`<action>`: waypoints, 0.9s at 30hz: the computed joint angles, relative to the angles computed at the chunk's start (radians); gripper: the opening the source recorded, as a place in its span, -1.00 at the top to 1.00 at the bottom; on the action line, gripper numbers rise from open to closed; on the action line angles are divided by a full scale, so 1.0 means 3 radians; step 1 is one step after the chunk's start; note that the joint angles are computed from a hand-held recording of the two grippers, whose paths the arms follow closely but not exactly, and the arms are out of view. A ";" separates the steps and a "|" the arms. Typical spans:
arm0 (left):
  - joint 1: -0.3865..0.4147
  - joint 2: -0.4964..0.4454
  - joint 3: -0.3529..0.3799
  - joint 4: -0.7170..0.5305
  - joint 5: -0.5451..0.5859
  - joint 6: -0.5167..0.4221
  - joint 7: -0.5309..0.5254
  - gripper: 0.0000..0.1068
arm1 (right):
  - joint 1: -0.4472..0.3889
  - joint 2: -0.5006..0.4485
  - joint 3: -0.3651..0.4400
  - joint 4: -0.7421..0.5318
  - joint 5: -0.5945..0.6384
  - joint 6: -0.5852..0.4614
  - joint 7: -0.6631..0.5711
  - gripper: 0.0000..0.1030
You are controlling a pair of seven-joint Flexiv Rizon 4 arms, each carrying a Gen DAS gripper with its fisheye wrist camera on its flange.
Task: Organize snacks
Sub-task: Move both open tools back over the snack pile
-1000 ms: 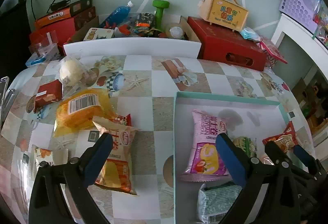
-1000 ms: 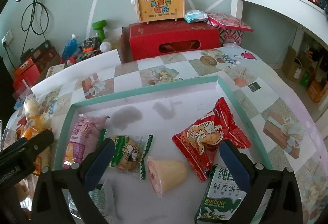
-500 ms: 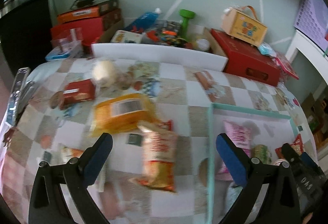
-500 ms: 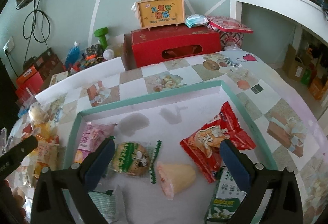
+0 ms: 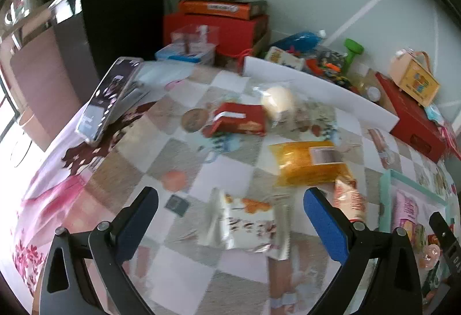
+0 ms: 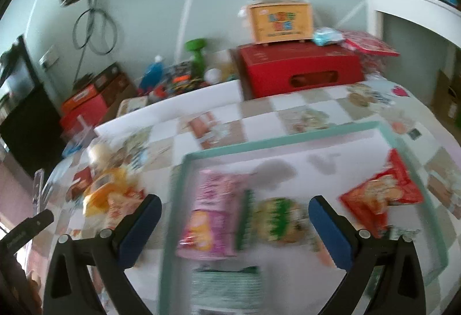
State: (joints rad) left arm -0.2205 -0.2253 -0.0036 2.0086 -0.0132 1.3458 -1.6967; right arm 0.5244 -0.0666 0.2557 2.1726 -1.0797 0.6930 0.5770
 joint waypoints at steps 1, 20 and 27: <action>0.0014 -0.0001 0.0000 0.0009 -0.0015 -0.0001 0.0008 -0.89 | 0.0001 -0.0046 -0.0013 -0.0033 -0.0047 0.0059 0.0002 -1.00; 0.0261 -0.0088 -0.0302 0.0172 -0.0820 -0.0045 0.0605 -0.89 | 0.0275 -0.0723 -0.0292 -0.0646 -0.0130 0.0586 -0.0528 -0.98; 0.0167 -0.0229 -0.0301 0.0056 -0.0936 -0.0201 0.0676 -0.89 | 0.0281 -0.0825 -0.0355 -0.0693 -0.0037 0.0788 -0.0651 -0.63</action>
